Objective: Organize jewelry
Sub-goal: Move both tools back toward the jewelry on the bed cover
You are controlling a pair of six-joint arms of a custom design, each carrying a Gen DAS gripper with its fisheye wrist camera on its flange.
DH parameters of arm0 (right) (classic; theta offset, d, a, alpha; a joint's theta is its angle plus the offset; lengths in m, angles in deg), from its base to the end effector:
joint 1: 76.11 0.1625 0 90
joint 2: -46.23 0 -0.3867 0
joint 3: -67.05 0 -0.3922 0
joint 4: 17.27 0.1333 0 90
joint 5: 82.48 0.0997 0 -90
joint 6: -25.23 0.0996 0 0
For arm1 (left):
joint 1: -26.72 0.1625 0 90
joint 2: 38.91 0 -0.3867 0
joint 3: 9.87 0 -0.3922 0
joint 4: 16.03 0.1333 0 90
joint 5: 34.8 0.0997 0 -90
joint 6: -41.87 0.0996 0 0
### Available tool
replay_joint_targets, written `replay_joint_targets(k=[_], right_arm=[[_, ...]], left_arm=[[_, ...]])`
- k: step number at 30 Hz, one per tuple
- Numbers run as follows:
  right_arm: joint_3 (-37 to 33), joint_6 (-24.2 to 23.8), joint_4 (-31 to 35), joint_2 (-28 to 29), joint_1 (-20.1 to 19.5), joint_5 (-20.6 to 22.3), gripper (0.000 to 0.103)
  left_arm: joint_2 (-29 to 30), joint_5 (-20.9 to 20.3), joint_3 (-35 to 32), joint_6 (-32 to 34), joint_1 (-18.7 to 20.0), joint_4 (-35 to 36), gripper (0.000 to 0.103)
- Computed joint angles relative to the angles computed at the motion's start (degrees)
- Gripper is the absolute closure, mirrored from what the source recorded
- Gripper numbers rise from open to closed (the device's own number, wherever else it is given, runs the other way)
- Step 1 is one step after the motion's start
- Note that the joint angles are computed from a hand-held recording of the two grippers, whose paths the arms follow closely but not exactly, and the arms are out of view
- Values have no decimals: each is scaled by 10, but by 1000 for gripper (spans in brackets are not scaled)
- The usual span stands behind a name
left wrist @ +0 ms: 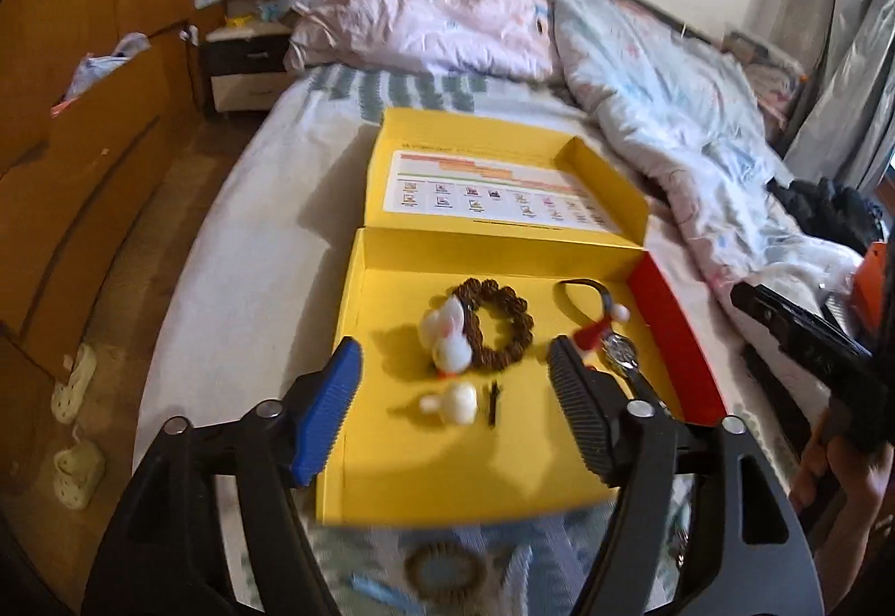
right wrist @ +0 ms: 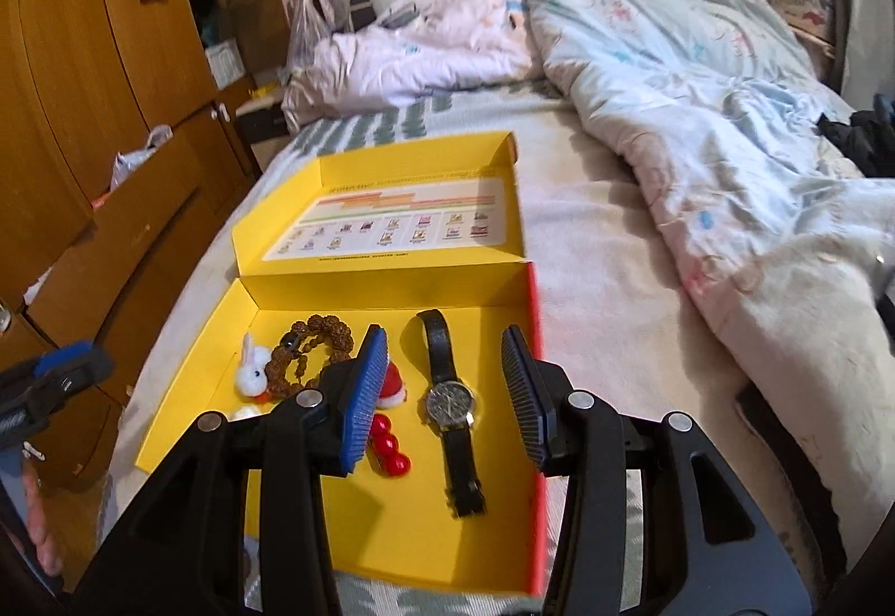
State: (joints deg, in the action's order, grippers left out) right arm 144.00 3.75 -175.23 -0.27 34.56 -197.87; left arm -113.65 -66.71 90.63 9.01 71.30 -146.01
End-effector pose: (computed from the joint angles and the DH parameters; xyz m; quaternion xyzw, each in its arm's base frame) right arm 0.3453 -0.6587 0.2336 0.2662 -0.8874 0.3122 0.2103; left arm -0.2492 -0.5514 0.3386 0.0352 0.8689 -0.3880 0.3054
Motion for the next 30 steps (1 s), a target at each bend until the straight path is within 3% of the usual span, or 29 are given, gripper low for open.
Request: replay_joint_targets(k=[4, 12, 17, 21, 25, 28, 30], right_arm=[[81, -3, -32, -55, -6, 3, 51], [243, -18, -80, -153, -23, -38, 51], [298, 0, -73, -194, -40, -35, 51], [328, -1, -76, -202, -39, -53, 51], [352, -55, -114, -194, -23, -73, 51], [358, -103, -144, -170, -6, -112, 51], [357, -101, -129, -166, -7, -111, 51]], left_arm=[[-36, 40, 73, -66, -41, 33, 23], [-49, -6, 147, -157, -62, 80, 23], [-53, 23, 168, -255, -89, 166, 23], [-55, 21, 181, -322, -93, 218, 23], [-48, 20, 182, -351, -92, 246, 22], [-44, 30, 183, -362, -96, 256, 22], [-41, 31, 185, -359, -98, 251, 23]])
